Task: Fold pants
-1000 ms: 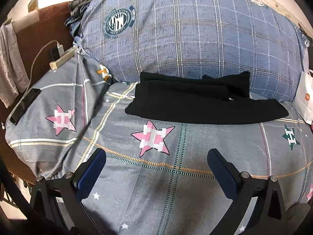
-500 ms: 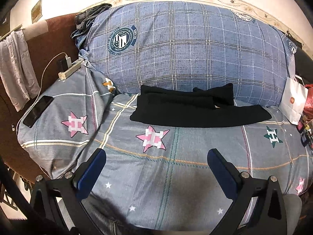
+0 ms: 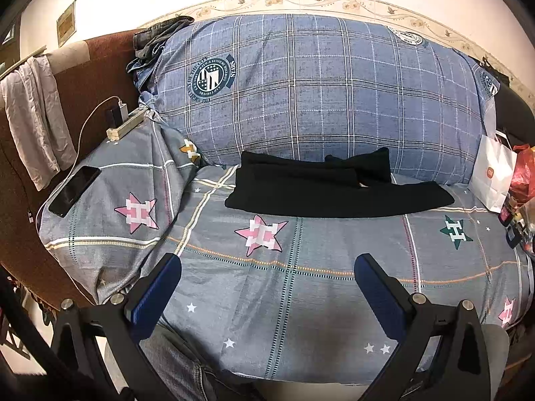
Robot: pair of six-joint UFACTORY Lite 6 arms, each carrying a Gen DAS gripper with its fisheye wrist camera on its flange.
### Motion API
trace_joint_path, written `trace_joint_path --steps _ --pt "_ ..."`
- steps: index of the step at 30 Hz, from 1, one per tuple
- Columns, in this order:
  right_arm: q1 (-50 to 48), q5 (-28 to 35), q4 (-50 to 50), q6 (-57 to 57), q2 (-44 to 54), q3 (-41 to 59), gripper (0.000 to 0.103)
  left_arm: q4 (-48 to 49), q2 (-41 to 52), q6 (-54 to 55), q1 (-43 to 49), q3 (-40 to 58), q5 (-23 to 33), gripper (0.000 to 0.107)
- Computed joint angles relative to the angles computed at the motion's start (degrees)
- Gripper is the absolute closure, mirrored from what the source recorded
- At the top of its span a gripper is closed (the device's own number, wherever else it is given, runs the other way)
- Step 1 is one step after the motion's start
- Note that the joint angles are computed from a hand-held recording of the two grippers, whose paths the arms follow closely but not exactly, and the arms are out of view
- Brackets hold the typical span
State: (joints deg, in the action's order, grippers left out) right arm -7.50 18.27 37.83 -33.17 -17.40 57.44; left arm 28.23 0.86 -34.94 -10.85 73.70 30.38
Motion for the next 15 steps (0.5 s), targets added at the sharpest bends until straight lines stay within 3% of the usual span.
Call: trace_joint_path --steps 9,15 --pt "-0.82 -1.59 8.07 -8.12 11.27 3.86 0.000 -1.39 11.19 1.18 0.95 5.69 -1.02 0.004" --pt "-0.44 -2.84 9.91 -10.42 29.39 15.51 0.000 -11.20 29.94 11.24 3.68 22.21 0.74 0.004"
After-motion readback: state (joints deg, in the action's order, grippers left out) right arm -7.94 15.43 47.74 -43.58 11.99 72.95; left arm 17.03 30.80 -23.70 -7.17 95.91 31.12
